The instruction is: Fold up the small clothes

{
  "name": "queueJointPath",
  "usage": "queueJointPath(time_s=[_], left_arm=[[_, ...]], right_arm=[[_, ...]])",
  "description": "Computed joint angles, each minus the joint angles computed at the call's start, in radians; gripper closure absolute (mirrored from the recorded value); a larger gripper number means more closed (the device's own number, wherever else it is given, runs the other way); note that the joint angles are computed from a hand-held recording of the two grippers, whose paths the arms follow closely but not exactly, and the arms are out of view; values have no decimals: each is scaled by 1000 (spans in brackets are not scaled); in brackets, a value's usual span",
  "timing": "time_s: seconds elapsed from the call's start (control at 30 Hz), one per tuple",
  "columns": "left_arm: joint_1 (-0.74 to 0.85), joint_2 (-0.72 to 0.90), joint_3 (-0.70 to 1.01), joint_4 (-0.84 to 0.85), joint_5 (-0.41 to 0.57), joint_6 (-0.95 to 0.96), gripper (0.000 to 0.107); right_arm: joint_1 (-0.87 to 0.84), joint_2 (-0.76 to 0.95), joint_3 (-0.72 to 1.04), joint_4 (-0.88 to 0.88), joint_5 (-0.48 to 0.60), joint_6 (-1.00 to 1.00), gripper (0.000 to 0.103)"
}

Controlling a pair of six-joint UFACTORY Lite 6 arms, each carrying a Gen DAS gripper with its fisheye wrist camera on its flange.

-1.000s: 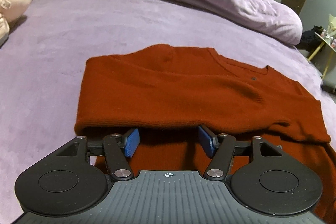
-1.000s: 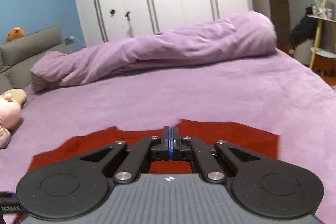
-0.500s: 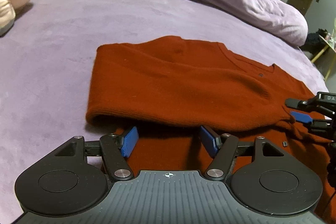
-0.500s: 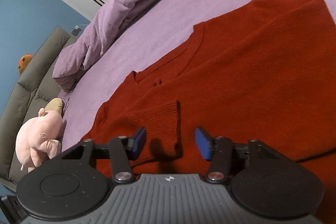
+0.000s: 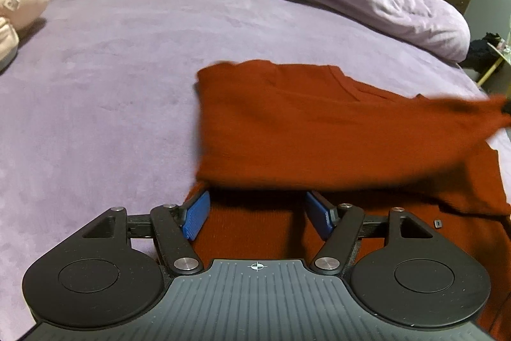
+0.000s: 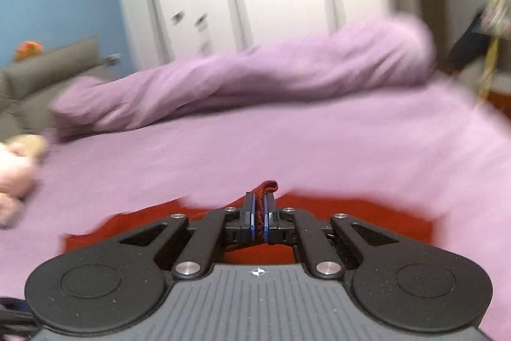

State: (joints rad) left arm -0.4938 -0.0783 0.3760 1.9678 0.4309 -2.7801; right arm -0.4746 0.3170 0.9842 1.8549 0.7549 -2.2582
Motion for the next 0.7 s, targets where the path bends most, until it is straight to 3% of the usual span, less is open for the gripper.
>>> queueJointPath(time_s=[0.1, 0.17, 0.33, 0.4, 0.47, 0.53, 0.63, 0.7], left_arm=[[1, 10, 7, 21, -15, -29, 35], [-16, 10, 13, -22, -9, 17, 35], [0, -3, 17, -59, -33, 85, 35], [4, -23, 9, -78, -43, 108, 35], [-2, -48, 4, -126, -49, 158, 35], [-23, -77, -3, -185, -35, 218, 35], [-67, -95, 5, -253, 21, 294, 33], [-89, -64, 36, -291, 67, 347, 32]], right_arm=[[-35, 58, 25, 79, -77, -162, 99], [-46, 143, 89, 32, -136, -128, 98], [-138, 330, 264, -230, -85, 200, 96], [-153, 398, 352, -370, -45, 388, 92], [-144, 434, 395, -417, -36, 491, 80], [-151, 476, 446, -448, 2, 563, 74], [-122, 462, 414, -414, -10, 525, 74], [-81, 423, 367, -374, -64, 441, 84]])
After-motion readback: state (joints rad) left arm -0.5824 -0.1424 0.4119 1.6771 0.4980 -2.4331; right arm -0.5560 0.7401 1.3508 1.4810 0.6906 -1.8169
